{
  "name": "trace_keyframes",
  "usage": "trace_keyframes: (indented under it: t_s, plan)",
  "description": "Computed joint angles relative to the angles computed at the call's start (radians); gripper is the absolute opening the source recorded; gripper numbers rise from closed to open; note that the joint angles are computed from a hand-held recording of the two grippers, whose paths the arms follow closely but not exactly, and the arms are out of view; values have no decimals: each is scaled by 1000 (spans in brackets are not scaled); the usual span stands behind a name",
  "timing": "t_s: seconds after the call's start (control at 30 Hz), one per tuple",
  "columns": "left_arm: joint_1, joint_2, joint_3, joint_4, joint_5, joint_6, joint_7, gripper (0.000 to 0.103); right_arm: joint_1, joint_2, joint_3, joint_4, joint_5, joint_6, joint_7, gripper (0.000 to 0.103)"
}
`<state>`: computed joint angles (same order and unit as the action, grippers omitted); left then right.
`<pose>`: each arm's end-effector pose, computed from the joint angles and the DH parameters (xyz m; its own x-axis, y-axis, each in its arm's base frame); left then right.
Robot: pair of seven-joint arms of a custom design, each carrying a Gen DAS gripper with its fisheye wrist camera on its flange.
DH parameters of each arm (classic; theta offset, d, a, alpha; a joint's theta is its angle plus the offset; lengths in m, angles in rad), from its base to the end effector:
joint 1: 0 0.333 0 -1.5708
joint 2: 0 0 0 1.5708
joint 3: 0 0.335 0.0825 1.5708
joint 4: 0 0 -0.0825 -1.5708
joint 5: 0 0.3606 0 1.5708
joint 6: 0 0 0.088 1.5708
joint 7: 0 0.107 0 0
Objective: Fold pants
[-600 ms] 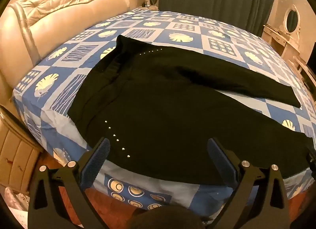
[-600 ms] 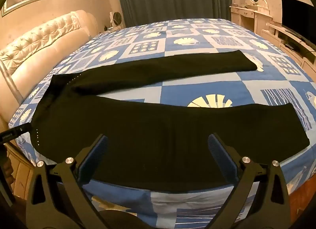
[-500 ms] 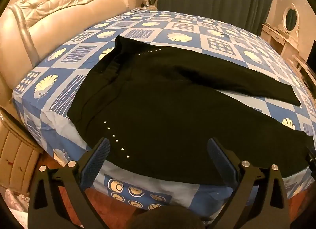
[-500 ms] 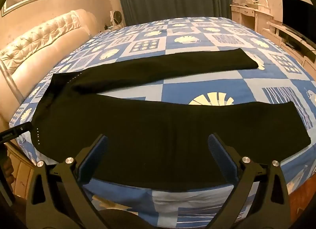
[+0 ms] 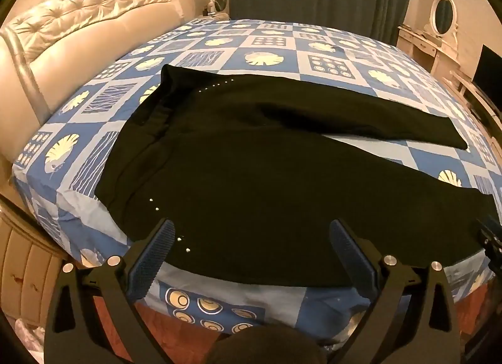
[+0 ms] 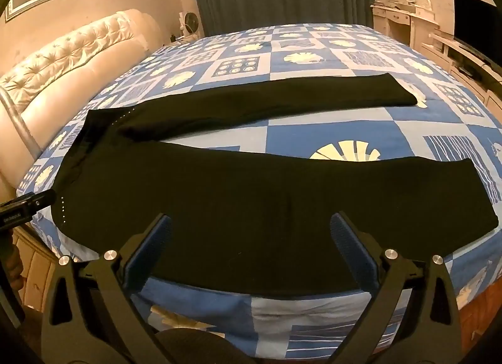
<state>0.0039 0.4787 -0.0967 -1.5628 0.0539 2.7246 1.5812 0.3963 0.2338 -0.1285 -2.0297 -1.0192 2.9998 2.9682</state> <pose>0.7198 -0.0548 0.4762 -0.1141 -0.9934 -0.0102 -0.7683 0.0948 -0.6330 0.5638 0.2233 0.4257 -0.0787 -0.9832 -0.1645 -0.6818 0.1734 -0.7107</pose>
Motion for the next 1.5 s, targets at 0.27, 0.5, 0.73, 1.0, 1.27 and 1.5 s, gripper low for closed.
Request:
trace_keyframes:
  t_s: [0.27,0.5,0.73,1.0,1.27,1.5]
  plan:
    - [-1,-3,-2,-8,4,6,0,99,-1,1,2,-3,27,1,-23,101]
    - [4,0,-8,-2,-3,-3,14,99,3,3,3,-5,49,-4,-45,101]
    - [1,-1,-4,-5,-3,1,12,99,8,5,-2,-7,61,-4,-54,101]
    - [6,-2,-8,-9,-10,2,20,99,14,8,-11,-6,62,1,-53,101]
    - [5,-4,-7,-14,-11,5,21,99,16,10,-11,-6,66,1,-56,101]
    - [8,-4,-10,-14,-16,3,26,99,18,14,-8,-9,87,2,-72,101]
